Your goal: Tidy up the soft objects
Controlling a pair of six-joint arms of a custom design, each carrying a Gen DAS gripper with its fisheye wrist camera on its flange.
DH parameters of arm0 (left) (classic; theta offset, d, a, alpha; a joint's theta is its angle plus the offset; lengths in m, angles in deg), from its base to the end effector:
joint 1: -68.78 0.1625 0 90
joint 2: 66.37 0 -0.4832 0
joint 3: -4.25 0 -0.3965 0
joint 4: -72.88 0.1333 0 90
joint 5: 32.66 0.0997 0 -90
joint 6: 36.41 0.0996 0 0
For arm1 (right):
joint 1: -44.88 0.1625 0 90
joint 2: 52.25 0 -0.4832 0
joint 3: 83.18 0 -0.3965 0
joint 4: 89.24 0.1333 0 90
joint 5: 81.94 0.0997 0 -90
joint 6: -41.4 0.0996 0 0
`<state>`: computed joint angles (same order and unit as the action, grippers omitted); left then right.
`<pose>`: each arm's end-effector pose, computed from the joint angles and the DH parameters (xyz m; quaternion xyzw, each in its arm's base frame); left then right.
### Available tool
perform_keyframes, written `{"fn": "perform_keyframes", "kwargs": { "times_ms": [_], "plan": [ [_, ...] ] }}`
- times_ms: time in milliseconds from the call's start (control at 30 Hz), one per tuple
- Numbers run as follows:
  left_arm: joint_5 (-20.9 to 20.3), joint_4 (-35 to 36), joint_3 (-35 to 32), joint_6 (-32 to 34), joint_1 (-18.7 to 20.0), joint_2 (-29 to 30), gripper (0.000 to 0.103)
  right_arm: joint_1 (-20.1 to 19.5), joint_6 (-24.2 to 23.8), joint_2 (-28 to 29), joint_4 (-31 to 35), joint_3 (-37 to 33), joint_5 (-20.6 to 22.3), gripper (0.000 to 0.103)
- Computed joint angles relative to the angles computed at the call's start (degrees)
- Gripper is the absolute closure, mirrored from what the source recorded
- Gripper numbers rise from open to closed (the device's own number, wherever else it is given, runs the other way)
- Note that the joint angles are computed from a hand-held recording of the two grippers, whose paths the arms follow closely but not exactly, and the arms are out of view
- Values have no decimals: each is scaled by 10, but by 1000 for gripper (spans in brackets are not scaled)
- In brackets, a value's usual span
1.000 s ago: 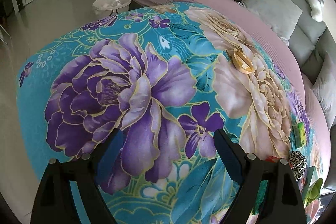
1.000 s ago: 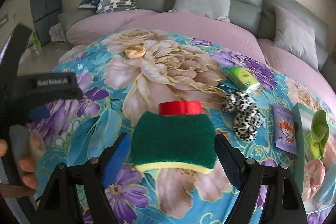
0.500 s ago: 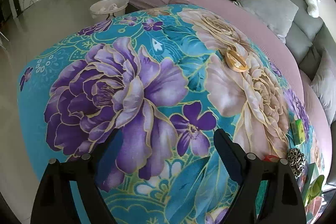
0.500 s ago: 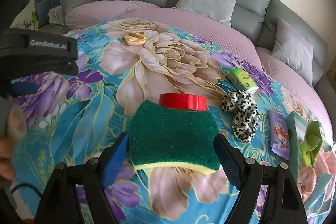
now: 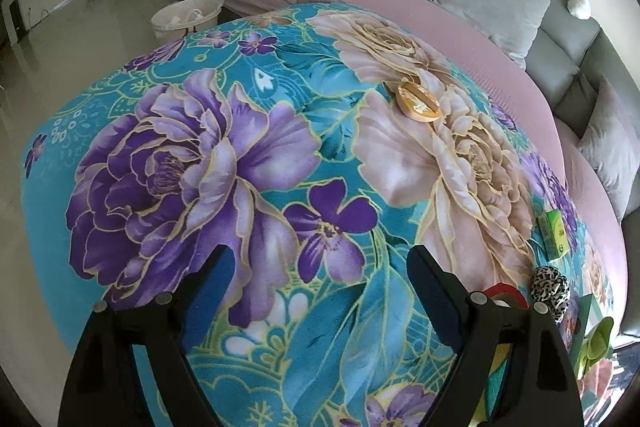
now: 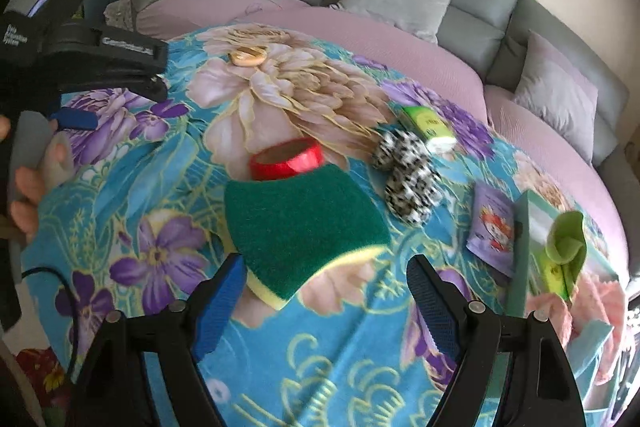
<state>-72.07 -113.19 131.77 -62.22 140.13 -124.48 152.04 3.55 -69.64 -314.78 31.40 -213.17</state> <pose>0.0354 -0.5525 0.1898 -0.1533 0.8719 -0.3503 0.3060 0.2228 -0.4923 -0.0833 0.3057 -0.8375 0.2427 0.3824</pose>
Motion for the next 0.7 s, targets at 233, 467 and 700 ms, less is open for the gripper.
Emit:
{"fn": "perform_keyframes", "kwargs": {
  "times_ms": [233, 467, 700],
  "plan": [
    [-10, 4, -2, -2, 3, 1, 15, -23, 25, -37, 34, 34, -4, 18],
    [-16, 13, -6, 2, 3, 5, 15, -37, 51, -54, 74, 44, -33, 18],
    [-25, 13, -7, 11, 2, 8, 15, -54, 103, -96, 93, 79, 28, 18]
  ]
}}
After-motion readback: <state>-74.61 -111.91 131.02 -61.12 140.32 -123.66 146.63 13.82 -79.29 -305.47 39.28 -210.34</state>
